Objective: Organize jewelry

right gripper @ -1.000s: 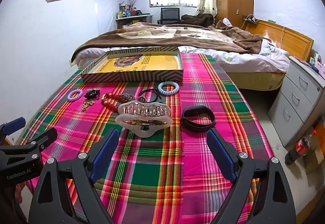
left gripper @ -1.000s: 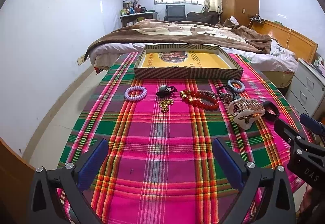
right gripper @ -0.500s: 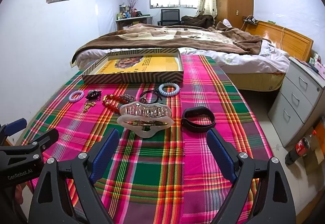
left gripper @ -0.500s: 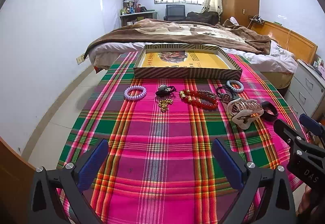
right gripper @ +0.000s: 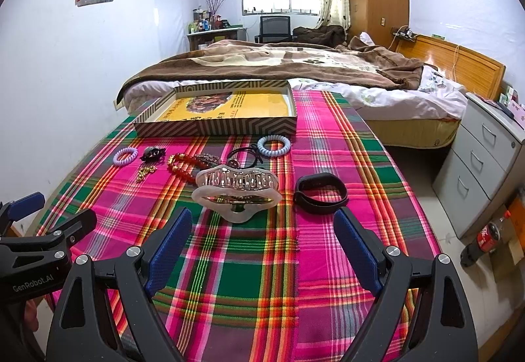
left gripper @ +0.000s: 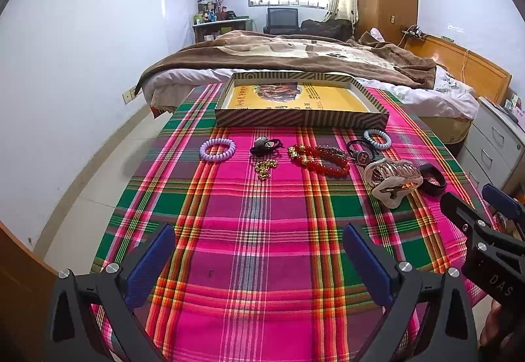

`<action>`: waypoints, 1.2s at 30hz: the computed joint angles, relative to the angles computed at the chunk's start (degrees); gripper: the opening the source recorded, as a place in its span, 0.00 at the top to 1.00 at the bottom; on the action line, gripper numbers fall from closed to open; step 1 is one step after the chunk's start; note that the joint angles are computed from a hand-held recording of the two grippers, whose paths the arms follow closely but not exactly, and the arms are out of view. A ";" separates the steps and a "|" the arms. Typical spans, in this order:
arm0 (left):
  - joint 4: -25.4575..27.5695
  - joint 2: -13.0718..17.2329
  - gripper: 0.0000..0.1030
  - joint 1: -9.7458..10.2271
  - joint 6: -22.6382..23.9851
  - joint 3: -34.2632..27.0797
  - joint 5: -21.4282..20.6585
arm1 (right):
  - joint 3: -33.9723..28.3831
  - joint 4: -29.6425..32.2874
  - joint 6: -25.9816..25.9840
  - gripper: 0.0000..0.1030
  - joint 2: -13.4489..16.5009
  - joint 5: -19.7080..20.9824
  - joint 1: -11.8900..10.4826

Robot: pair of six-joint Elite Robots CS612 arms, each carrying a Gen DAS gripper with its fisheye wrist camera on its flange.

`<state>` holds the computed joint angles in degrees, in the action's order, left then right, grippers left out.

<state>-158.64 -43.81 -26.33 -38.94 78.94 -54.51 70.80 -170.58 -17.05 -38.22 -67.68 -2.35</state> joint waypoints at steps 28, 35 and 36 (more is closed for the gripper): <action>0.17 0.33 0.00 1.70 -1.10 -0.23 -4.05 | -1.95 2.03 -1.32 0.14 1.13 -0.12 0.57; -3.27 0.30 0.00 3.73 -1.33 0.91 -8.36 | -6.27 8.38 -3.40 0.14 3.53 5.59 0.29; -3.15 0.26 0.00 4.01 -1.67 1.07 -8.43 | -6.89 8.52 -3.63 0.14 3.96 6.07 0.32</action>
